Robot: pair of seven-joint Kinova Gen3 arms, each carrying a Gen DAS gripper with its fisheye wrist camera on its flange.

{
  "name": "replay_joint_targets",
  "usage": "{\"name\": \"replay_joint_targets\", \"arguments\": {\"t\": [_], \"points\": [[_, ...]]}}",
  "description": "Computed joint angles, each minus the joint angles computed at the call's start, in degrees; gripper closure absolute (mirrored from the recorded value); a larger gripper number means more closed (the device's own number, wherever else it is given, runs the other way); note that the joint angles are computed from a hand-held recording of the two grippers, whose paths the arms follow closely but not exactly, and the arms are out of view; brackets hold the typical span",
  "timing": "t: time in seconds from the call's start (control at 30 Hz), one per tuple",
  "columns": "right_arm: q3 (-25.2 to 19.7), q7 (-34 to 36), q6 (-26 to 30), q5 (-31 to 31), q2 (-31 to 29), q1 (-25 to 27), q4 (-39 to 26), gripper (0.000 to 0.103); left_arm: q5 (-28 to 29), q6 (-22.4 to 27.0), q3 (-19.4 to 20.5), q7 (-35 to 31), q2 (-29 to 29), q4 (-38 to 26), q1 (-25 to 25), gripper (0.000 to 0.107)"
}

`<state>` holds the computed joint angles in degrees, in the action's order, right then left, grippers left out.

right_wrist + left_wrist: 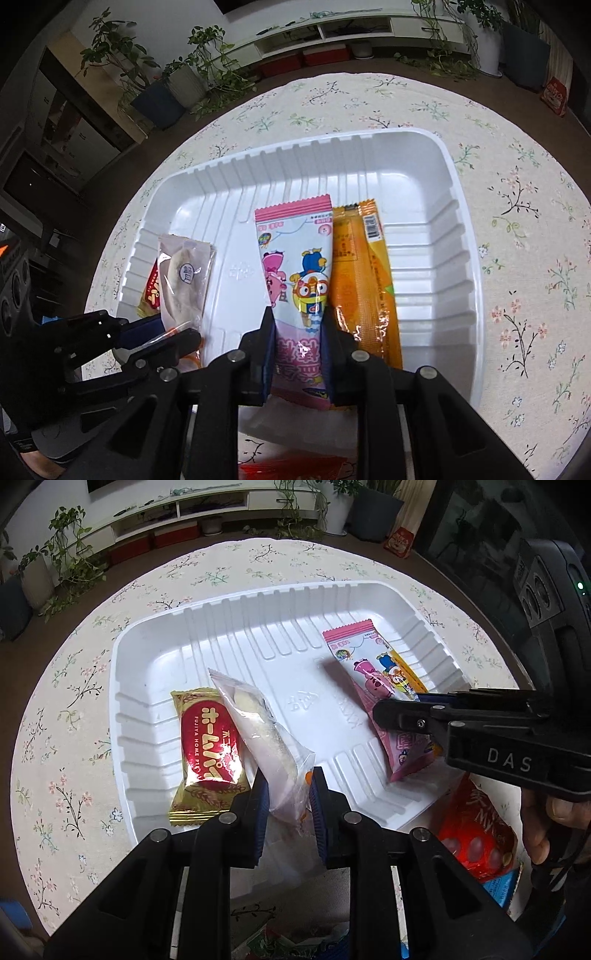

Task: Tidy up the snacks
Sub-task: 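Lift both held packets and carry them over the white tray, then open both tools to release the packets into the tray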

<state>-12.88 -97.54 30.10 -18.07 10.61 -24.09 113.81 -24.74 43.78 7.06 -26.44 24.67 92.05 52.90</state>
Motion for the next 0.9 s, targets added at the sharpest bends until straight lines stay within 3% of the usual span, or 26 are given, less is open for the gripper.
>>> {"name": "replay_joint_targets", "arguments": {"t": [0.27,0.33,0.37,0.4,0.47,0.6,0.67,0.73,0.8,0.9], "points": [[-0.6,0.9,-0.4,0.3,-2.6,0.1,1.2,0.059,-2.4,-0.4,-1.4,4.1,-2.1,1.5,0.9,0.085],[-0.5,1.5,-0.5,0.0,-4.4,0.0,1.9,0.058,-5.0,0.2,-1.2,7.3,-3.5,2.2,1.5,0.07],[-0.5,2.1,-0.4,-0.3,-5.3,0.1,2.2,0.057,-6.7,0.3,-0.9,9.3,-4.3,2.9,1.8,0.045],[-0.4,2.6,-0.4,-0.7,-6.0,0.2,2.5,0.054,-8.7,0.4,0.3,11.5,-5.1,3.6,1.3,0.032],[-0.1,4.3,-1.1,-2.6,-8.6,0.7,4.0,0.049,-10.3,0.5,2.2,13.4,-6.4,4.4,0.2,0.032],[1.6,8.1,-0.9,-7.3,-14.5,0.5,7.1,0.049,-12.5,0.6,2.6,17.2,-9.0,6.4,1.3,0.032],[2.6,9.0,-0.4,-8.0,-17.6,-0.1,8.3,0.048,-16.0,1.6,6.2,21.8,-10.9,8.3,0.1,0.031],[3.1,8.2,-1.0,-7.7,-22.4,-1.3,10.7,0.046,-18.6,4.0,8.8,26.4,-13.4,10.1,0.8,0.021],[4.0,8.0,-0.5,-8.2,-27.7,-2.8,13.2,0.04,-20.7,7.7,10.2,31.1,-15.6,11.4,3.5,0.017],[1.5,4.3,-1.7,-6.3,-35.5,-3.3,17.4,0.037,-22.0,14.7,9.6,38.1,-17.7,12.3,11.2,0.017]]}}
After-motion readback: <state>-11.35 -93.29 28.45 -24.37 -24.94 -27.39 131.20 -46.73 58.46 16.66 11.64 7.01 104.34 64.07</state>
